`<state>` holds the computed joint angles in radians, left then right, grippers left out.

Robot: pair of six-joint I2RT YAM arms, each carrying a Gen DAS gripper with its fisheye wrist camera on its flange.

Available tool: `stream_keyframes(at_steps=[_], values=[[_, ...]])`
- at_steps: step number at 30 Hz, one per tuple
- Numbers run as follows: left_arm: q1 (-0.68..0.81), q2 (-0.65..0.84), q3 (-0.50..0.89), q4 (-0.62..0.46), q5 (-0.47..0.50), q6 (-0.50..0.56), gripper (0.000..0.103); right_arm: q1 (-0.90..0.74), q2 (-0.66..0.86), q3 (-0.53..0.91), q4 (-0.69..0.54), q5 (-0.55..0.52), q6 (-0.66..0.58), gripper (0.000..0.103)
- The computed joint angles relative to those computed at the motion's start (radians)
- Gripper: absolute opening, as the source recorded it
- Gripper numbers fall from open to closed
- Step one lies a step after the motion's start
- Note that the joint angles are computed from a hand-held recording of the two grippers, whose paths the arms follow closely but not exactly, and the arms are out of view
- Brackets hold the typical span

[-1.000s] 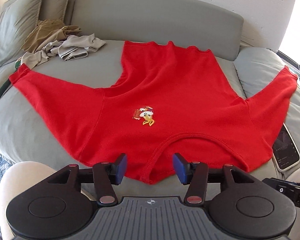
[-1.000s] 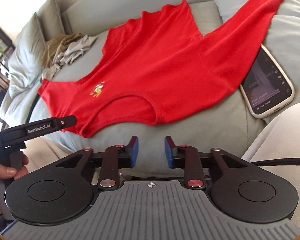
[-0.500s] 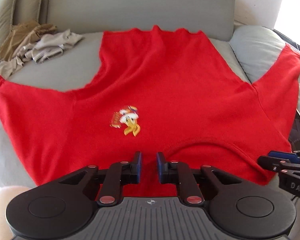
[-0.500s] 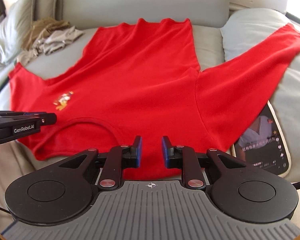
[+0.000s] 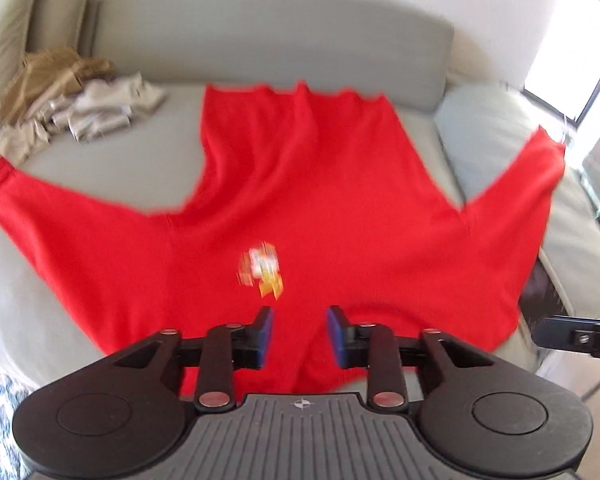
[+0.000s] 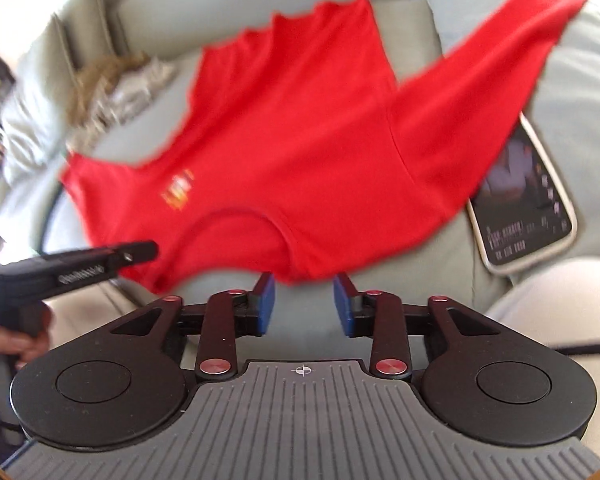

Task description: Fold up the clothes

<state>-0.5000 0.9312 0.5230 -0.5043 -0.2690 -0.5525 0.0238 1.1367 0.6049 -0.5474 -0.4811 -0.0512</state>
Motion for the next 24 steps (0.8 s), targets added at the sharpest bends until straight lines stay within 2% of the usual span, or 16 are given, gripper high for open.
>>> stream_keyframes(at_steps=[1, 4, 7, 9, 10, 14, 18, 21, 23, 24], values=[[0.047, -0.019, 0.026, -0.003, 0.019, 0.041, 0.043, -0.008, -0.014, 0.042, -0.024, -0.028, -0.001, 0.045], [0.213, 0.001, 0.11, 0.028, 0.126, 0.164, 0.046, -0.026, -0.03, 0.169, -0.051, -0.091, 0.01, 0.06], [0.367, 0.11, 0.191, 0.114, 0.244, 0.254, 0.045, -0.026, 0.037, 0.301, -0.022, -0.124, 0.052, 0.063], [0.432, 0.242, 0.25, 0.183, 0.264, 0.293, 0.041, -0.003, 0.146, 0.383, 0.028, -0.089, 0.124, 0.068], [0.461, 0.312, 0.29, 0.198, 0.272, 0.302, 0.037, 0.008, 0.203, 0.425, 0.049, -0.065, 0.163, 0.067], [0.561, 0.582, 0.456, 0.261, 0.358, 0.313, 0.037, 0.042, 0.476, 0.614, 0.12, -0.015, 0.289, 0.062], [0.611, 0.836, 0.602, 0.351, 0.376, 0.307, 0.039, 0.069, 0.783, 0.873, 0.143, 0.026, 0.364, 0.059], [0.643, 1.05, 0.759, 0.394, 0.354, 0.311, 0.039, 0.089, 1.043, 1.137, 0.112, 0.087, 0.37, 0.053], [0.661, 1.18, 0.873, 0.417, 0.351, 0.332, 0.039, 0.096, 1.226, 1.364, 0.05, 0.114, 0.374, 0.044], [0.67, 1.239, 0.927, 0.434, 0.356, 0.344, 0.039, 0.098, 1.306, 1.472, 0.026, 0.127, 0.37, 0.043]])
